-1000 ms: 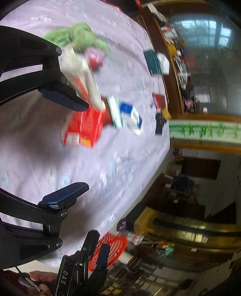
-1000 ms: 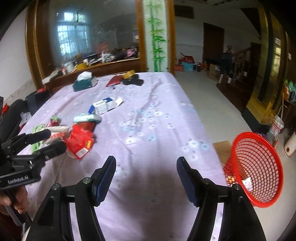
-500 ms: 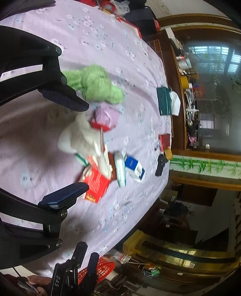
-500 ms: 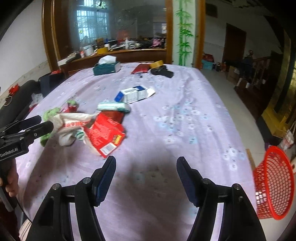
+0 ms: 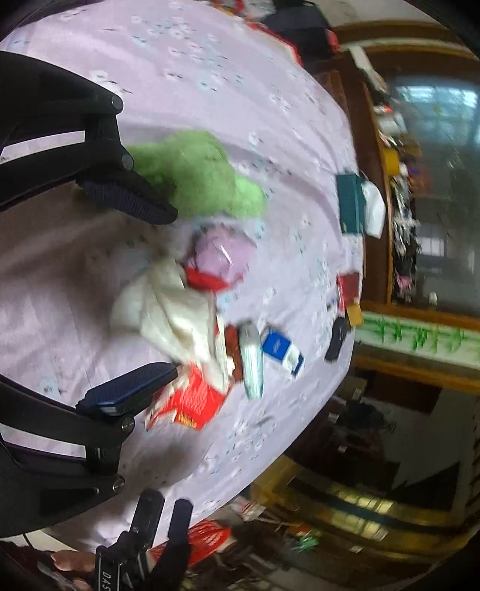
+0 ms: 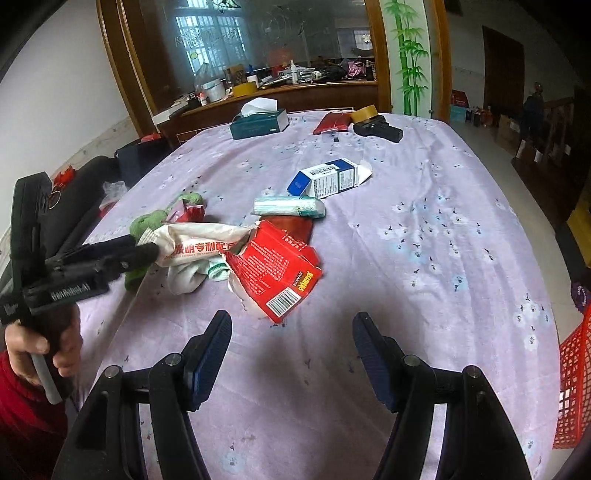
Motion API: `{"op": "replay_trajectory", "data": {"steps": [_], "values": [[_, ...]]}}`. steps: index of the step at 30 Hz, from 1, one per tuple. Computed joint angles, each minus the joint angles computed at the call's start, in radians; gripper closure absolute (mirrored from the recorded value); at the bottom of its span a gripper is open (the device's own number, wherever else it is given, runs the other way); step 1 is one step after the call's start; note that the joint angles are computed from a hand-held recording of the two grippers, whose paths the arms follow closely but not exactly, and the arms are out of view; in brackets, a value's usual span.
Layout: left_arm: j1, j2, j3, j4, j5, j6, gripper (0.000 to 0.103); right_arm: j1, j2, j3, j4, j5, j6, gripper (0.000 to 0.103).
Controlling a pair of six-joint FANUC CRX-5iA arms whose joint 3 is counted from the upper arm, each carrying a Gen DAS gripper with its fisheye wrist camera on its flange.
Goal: Collect trash
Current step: 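Grasp the white paper wrapper with the left tool while the right tool grasps the red packet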
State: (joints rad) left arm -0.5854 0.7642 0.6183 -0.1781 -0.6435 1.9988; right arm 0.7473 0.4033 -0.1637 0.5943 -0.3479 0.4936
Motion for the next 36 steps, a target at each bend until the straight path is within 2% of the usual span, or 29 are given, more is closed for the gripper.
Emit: {"op": "replay_trajectory", "data": {"steps": [3, 6, 7, 9, 10, 11, 14, 16, 20, 24, 26, 30, 32, 33, 34, 35, 36], "values": [[-0.016, 0.035, 0.067, 0.007, -0.016, -0.067, 0.027, -0.002, 0.004, 0.019, -0.062, -0.002, 0.052, 0.031], [-0.02, 0.133, 0.234, 0.021, -0.133, -0.15, 0.028, -0.007, 0.015, 0.037, -0.082, -0.021, 0.07, 0.031], [-0.015, 0.16, 0.271, 0.054, -0.153, -0.191, 0.031, -0.009, 0.018, 0.049, -0.11, -0.027, 0.092, 0.031], [-0.02, 0.236, 0.404, 0.038, -0.254, -0.211, 0.048, -0.017, 0.029, 0.082, -0.196, -0.042, 0.161, 0.031], [-0.028, 0.273, 0.474, 0.006, -0.307, -0.197, 0.051, -0.021, 0.034, 0.096, -0.227, -0.051, 0.185, 0.031], [-0.032, 0.291, 0.504, -0.01, -0.322, -0.195, 0.051, -0.024, 0.036, 0.103, -0.244, -0.054, 0.197, 0.031], [-0.034, 0.287, 0.496, -0.043, -0.303, -0.147, 0.062, -0.037, 0.041, 0.13, -0.312, -0.069, 0.251, 0.031], [-0.016, 0.238, 0.392, 0.021, -0.217, -0.152, 0.063, -0.041, 0.038, 0.125, -0.305, -0.068, 0.235, 0.031], [-0.009, 0.119, 0.196, 0.042, -0.073, -0.124, 0.063, -0.045, 0.037, 0.134, -0.324, -0.074, 0.256, 0.031], [-0.015, 0.011, 0.054, 0.008, 0.031, -0.052, 0.063, -0.055, 0.074, 0.228, -0.457, -0.128, 0.407, 0.031], [-0.02, -0.019, 0.018, -0.013, 0.056, -0.027, 0.063, -0.065, 0.114, 0.304, -0.531, -0.172, 0.512, 0.031], [-0.02, -0.038, -0.013, -0.031, 0.083, 0.026, 0.063, -0.083, 0.197, 0.409, -0.569, -0.214, 0.617, 0.031], [-0.019, -0.032, -0.006, -0.047, 0.075, 0.056, 0.063, -0.093, 0.234, 0.453, -0.579, -0.226, 0.659, 0.031], [-0.018, -0.026, 0.002, -0.05, 0.065, 0.066, 0.063, -0.104, 0.256, 0.492, -0.631, -0.243, 0.729, 0.031], [-0.016, -0.021, 0.008, -0.053, 0.056, 0.075, 0.063, -0.11, 0.268, 0.514, -0.661, -0.255, 0.77, 0.037], [-0.014, -0.016, 0.014, -0.059, 0.049, 0.086, 0.063, -0.117, 0.279, 0.538, -0.704, -0.271, 0.825, 0.058], [-0.012, -0.011, 0.019, -0.061, 0.042, 0.097, 0.063, -0.123, 0.289, 0.567, -0.752, -0.301, 0.891, 0.069]]}}
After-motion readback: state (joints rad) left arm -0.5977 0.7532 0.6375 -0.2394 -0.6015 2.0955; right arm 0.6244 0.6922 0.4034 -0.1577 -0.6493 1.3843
